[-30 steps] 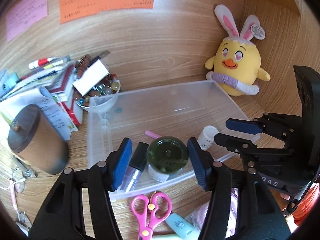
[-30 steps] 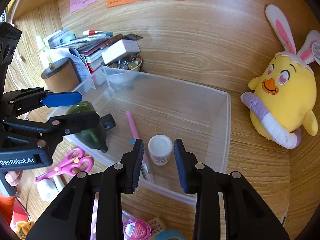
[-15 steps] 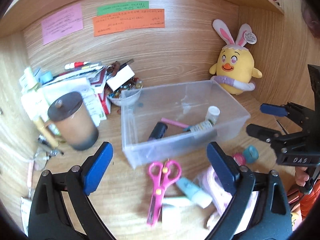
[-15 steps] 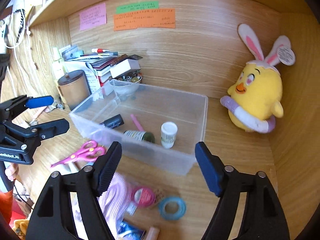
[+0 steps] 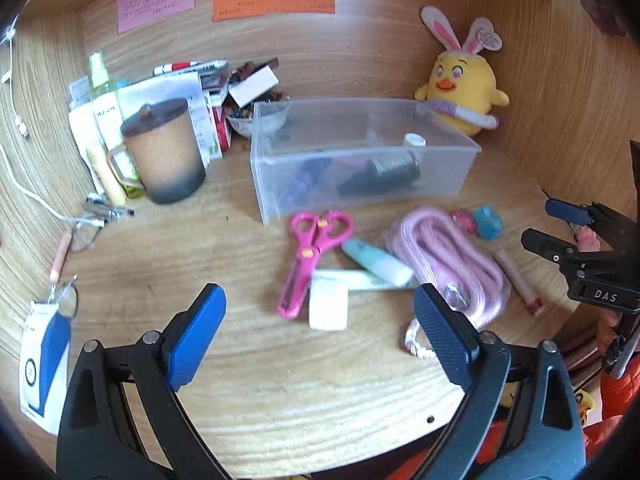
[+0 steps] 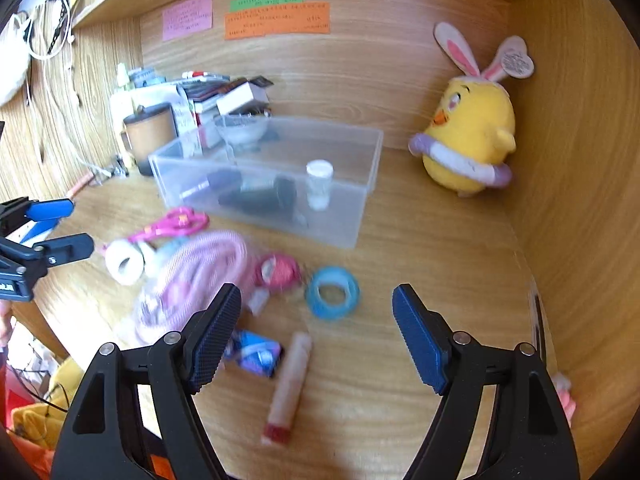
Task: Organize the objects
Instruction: 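Grasp the white tape roll with the left gripper while the right grasps the lip balm tube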
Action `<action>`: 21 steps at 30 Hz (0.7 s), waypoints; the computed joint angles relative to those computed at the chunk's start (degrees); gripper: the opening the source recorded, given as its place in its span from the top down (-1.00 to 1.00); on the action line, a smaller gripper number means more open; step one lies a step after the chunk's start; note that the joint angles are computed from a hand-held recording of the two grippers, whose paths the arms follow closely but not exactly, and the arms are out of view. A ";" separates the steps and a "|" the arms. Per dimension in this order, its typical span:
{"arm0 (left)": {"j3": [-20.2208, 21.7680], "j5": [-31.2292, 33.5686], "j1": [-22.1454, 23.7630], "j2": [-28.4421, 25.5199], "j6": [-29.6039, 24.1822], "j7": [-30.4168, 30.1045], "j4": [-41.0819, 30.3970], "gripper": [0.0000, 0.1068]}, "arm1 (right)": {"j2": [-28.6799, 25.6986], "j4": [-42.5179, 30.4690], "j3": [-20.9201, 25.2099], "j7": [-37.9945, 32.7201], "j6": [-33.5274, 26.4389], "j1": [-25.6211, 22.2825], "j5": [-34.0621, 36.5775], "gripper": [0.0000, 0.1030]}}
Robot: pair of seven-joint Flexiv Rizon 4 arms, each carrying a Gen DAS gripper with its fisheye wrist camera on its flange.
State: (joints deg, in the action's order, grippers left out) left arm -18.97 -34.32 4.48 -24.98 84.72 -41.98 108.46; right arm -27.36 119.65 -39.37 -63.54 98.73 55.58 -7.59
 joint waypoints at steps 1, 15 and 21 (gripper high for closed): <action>-0.17 -0.17 0.05 0.08 0.11 -0.07 0.54 -0.80 | -0.08 0.68 -0.50 0.17 0.13 0.62 0.28 -0.46; 3.41 3.03 -2.29 -2.72 -2.22 -5.55 0.37 -0.35 | 2.57 2.66 18.36 3.97 -1.56 -15.02 -2.19 0.17; 3.15 3.66 -2.12 -3.87 -1.55 -7.49 -0.92 -0.23 | 2.13 2.82 16.29 5.05 -2.10 -13.29 -5.73 0.49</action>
